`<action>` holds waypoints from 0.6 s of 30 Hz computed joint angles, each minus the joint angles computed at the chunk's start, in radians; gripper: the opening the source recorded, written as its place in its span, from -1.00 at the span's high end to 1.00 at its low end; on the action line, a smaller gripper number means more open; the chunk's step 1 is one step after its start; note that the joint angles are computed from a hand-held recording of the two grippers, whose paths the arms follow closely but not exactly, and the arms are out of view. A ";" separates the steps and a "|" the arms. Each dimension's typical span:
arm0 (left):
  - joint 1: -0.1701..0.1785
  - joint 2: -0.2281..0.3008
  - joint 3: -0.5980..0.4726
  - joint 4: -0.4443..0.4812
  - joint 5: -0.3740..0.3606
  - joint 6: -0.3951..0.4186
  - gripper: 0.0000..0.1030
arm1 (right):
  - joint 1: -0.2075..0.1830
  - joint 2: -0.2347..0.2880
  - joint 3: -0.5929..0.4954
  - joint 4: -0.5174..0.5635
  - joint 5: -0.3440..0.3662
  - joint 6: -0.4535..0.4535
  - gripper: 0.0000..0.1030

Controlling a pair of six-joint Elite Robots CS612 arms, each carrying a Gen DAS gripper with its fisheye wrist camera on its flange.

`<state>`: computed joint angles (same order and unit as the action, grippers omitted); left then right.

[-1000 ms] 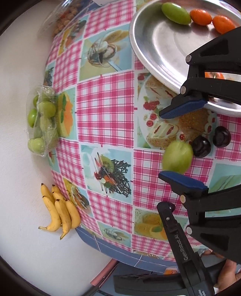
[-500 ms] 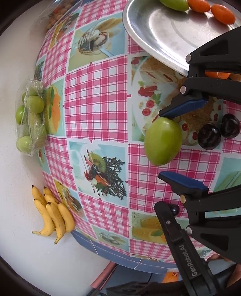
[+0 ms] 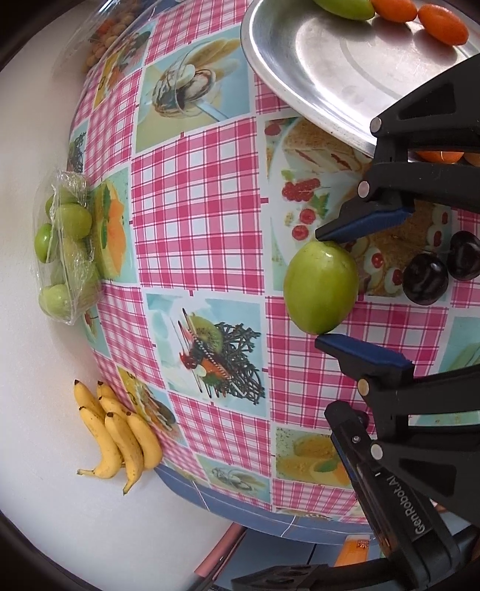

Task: Organize fruits
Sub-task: 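Carry the dark plum and green lime over the steel bowl with both grippers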

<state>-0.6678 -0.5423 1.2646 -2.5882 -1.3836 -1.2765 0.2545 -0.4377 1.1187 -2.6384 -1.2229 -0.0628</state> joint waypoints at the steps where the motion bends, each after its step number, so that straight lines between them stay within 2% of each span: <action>1: -0.001 -0.002 0.002 0.005 0.003 0.000 0.32 | 0.000 -0.001 0.002 -0.001 0.001 0.001 -0.04; 3: -0.001 -0.002 0.000 0.014 0.007 0.002 0.42 | -0.003 -0.004 0.007 -0.003 0.007 0.005 -0.04; 18: -0.004 -0.004 0.009 -0.024 0.015 0.002 0.43 | -0.024 -0.013 0.023 -0.010 0.100 0.050 0.12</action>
<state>-0.6717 -0.5462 1.2731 -2.6123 -1.3689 -1.2747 0.2306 -0.4503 1.1419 -2.6487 -1.1224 -0.0125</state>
